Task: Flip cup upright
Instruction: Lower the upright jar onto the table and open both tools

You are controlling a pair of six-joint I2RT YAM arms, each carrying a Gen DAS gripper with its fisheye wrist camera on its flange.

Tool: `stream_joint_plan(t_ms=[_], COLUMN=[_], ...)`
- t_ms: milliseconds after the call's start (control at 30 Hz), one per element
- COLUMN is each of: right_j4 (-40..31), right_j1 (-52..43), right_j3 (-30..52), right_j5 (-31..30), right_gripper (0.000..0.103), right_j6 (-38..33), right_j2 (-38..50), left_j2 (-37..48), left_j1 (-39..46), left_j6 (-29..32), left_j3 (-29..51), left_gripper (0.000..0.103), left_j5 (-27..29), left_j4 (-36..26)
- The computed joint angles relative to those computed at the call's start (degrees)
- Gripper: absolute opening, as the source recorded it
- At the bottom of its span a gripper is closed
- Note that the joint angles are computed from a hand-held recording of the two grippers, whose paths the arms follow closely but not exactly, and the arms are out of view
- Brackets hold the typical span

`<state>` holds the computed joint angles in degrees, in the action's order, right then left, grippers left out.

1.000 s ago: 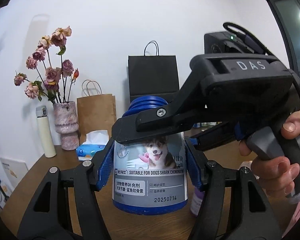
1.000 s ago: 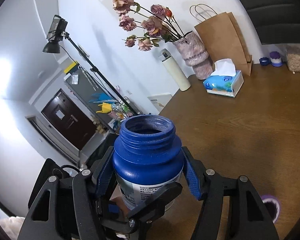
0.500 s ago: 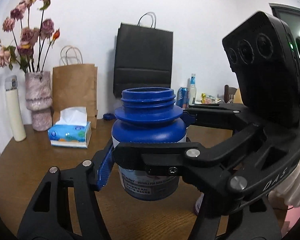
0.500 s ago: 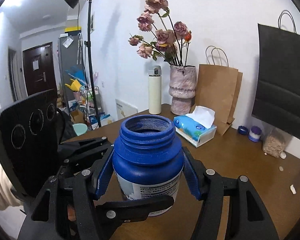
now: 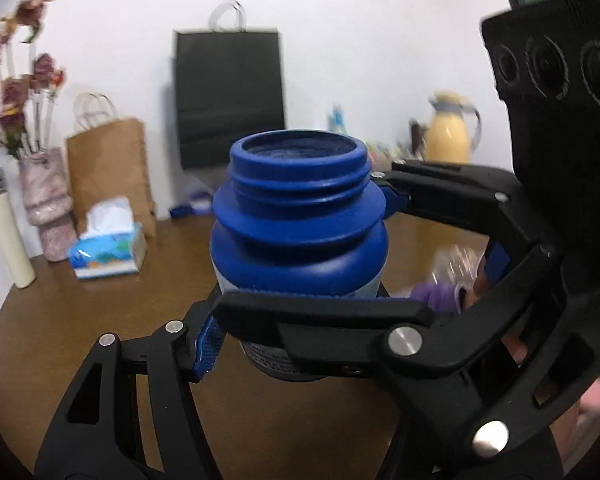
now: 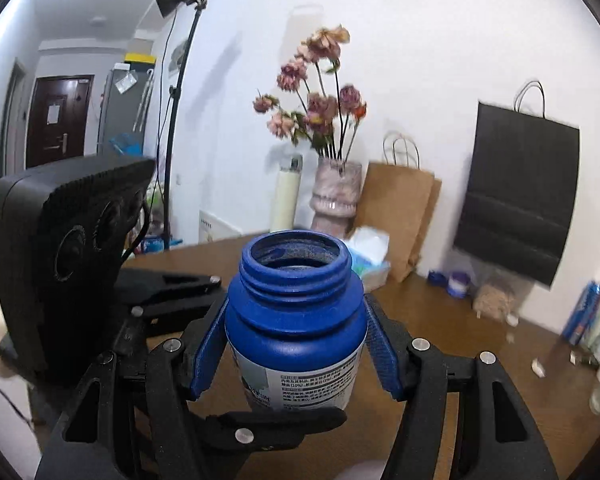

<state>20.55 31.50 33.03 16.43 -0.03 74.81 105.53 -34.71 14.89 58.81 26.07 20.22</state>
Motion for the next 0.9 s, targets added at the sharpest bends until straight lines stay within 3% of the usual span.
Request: stream_joint_plan(t_ms=[267, 400, 533, 833, 900], right_j4=[0.0, -2.4, -2.6, -6.7, -8.4], right_j1=[-8.8, -9.0, -10.2, -10.4, -10.3], right_j3=[-3.6, -3.6, -4.5, -2.6, -1.8], right_j5=[-12.1, -10.5, -11.6, -8.8, -7.6], right_gripper=[0.068, 0.068, 0.068, 0.069, 0.075], right_j6=[6.8, 5.9, 6.2, 6.2, 6.3], right_j2=[3.2, 4.5, 5.0, 7.0, 7.7], left_j2=[7.2, 9.1, 8.6, 5.7, 4.6], left_j1=[-3.5, -4.7, -5.0, -3.4, -3.0], left_j6=[0.6, 1.7, 1.5, 1.0, 0.1], left_j3=[8.9, 11.7, 11.1, 7.6, 5.8], left_gripper=[0.060, 0.061, 0.062, 0.082, 0.085], left_j5=[-4.2, -6.7, -7.8, -10.3, -11.3], left_j4=[-13.9, -20.4, -21.1, -22.8, -21.4])
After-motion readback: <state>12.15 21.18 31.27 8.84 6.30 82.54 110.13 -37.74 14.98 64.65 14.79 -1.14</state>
